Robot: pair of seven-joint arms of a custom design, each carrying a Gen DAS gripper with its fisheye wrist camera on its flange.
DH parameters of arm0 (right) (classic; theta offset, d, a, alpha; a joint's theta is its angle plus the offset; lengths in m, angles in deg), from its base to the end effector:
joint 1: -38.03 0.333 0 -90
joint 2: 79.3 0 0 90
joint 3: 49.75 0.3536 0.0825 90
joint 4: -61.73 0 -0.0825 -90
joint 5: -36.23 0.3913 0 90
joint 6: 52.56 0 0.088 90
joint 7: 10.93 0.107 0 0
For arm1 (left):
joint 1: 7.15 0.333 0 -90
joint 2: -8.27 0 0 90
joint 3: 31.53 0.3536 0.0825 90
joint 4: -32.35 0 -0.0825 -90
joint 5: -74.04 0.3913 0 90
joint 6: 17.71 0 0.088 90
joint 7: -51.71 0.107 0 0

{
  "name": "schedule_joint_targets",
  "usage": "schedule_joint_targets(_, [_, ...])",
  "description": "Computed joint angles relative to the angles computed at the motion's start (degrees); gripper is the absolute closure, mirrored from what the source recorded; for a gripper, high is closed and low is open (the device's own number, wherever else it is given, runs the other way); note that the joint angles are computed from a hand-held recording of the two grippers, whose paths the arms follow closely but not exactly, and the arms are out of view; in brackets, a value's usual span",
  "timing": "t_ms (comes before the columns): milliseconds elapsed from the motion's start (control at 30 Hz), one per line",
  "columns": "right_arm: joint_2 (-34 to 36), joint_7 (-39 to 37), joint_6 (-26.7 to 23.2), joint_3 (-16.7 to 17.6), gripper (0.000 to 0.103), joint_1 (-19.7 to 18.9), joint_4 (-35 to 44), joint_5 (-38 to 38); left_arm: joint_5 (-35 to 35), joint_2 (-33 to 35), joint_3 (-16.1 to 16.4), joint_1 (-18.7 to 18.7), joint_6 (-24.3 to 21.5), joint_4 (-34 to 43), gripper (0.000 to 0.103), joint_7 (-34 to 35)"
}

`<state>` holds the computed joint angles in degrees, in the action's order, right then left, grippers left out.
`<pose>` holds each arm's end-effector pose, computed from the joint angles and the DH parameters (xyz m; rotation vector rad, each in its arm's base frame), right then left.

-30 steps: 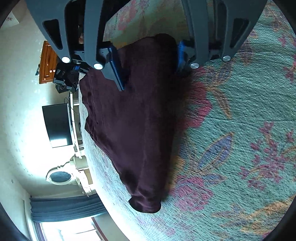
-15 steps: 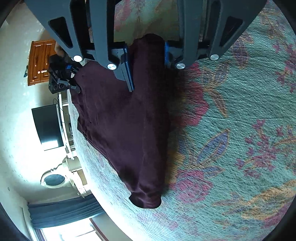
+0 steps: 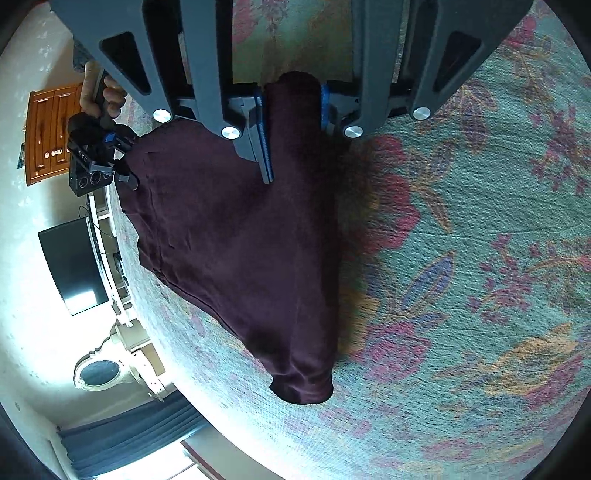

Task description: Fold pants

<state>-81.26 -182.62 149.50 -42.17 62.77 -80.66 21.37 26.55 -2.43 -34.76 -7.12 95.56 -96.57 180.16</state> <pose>0.4191 0.3028 0.4638 -0.7387 1.9639 0.3799 0.4840 -0.0751 0.4868 1.4977 -2.1370 0.8394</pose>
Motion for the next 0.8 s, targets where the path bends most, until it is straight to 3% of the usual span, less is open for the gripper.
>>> schedule_joint_targets(333, [-1.7,-2.1,0.6,1.3,0.070,1.2,-2.4,4.0,2.1,-2.3,-0.3,-0.5,0.6,-1.5,0.082,-0.6])
schedule_joint_targets(800, [-4.5,-7.3,2.0,4.5,0.070,3.6,-6.6,13.8,3.6,-4.1,0.8,0.2,-2.3,-2.3,0.082,-1.0])
